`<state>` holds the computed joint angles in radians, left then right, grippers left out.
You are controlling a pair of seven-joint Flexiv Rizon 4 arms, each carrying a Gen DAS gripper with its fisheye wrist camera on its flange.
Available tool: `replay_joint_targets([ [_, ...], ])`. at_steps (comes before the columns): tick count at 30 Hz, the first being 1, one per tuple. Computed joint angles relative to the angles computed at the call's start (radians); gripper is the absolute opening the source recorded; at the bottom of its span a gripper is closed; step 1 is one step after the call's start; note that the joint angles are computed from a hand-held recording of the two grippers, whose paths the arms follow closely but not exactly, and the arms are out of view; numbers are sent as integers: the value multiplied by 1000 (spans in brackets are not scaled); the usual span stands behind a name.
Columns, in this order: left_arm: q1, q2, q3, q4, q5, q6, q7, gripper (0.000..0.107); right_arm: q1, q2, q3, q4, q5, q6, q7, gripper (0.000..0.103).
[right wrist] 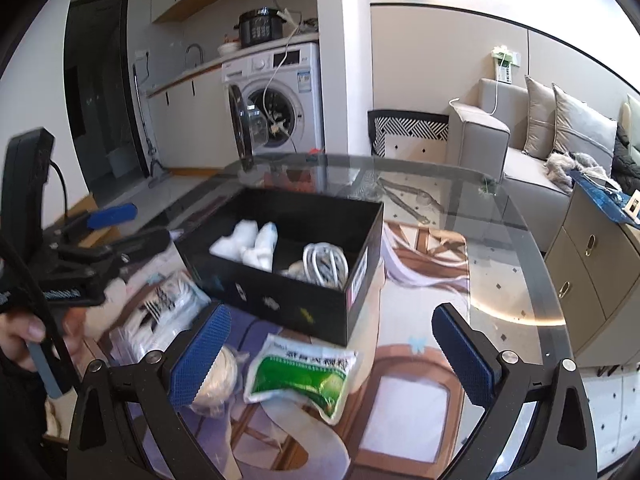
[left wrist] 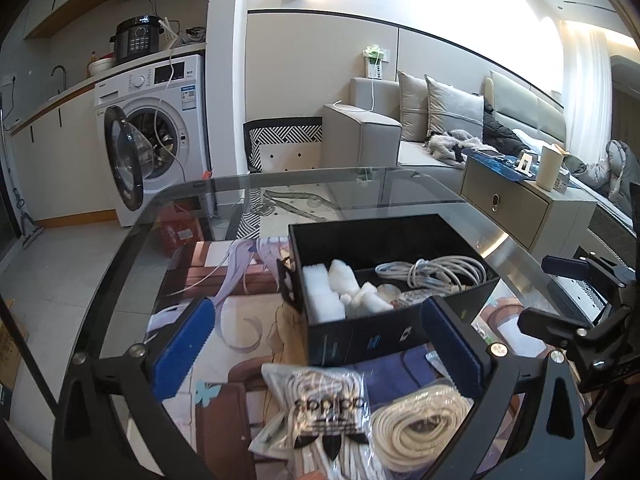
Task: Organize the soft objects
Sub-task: 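Withdraw both tools from the box toward the remaining bagged items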
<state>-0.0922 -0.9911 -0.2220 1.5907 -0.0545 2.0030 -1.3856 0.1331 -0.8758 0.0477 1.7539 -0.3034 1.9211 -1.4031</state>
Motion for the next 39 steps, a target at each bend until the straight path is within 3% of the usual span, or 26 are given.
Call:
replay_joint_targets([
  [7,-30,14,41,65,-43,42,-29,103,-52,-10,61,-12,-47,-86,-10,102],
  [12,-41,15,57,79,-55,35,-35,103,0,-15,10,-23,-23,-149,-2,102],
  [15,-50,19,69,85,-57,29,-25,103,-20,-21,36,-37,-18,-183,-2,102],
  [39,-89,18,123,115,-122,-6,18,103,-43,-73,117,-108,13,-312,-78,102],
])
